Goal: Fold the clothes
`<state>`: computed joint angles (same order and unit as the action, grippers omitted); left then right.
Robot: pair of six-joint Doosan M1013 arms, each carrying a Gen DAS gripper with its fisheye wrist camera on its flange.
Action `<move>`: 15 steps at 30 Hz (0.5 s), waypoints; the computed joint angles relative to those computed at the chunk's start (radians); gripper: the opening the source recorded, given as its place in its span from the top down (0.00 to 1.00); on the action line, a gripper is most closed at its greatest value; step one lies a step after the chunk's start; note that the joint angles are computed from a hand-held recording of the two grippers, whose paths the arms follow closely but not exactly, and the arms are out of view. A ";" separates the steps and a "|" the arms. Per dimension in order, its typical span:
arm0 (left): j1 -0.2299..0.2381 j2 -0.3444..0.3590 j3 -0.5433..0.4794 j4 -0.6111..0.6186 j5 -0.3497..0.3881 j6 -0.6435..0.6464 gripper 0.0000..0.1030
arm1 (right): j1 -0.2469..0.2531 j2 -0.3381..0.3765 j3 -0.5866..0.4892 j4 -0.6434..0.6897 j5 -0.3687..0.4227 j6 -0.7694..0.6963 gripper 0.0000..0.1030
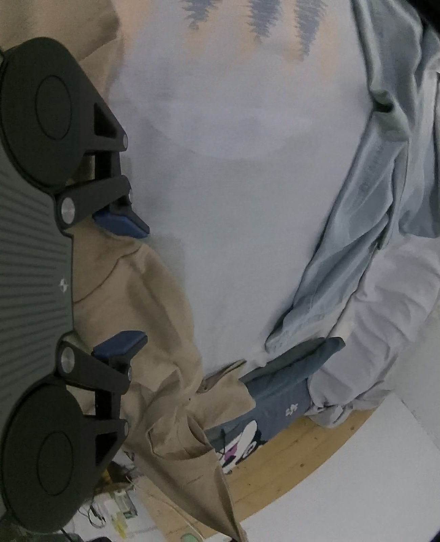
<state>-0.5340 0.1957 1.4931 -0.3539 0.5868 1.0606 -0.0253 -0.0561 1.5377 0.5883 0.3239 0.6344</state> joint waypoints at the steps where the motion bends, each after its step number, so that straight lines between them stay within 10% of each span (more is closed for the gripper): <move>1: 0.005 -0.001 0.006 -0.023 -0.008 0.006 0.42 | 0.001 0.000 0.000 -0.004 0.000 0.004 0.98; 15: 0.012 0.012 -0.011 -0.023 0.036 0.017 0.67 | -0.005 0.000 -0.001 -0.016 0.011 0.024 0.98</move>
<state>-0.5220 0.2074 1.4824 -0.3771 0.6227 1.0778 -0.0299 -0.0557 1.5369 0.5727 0.3352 0.6588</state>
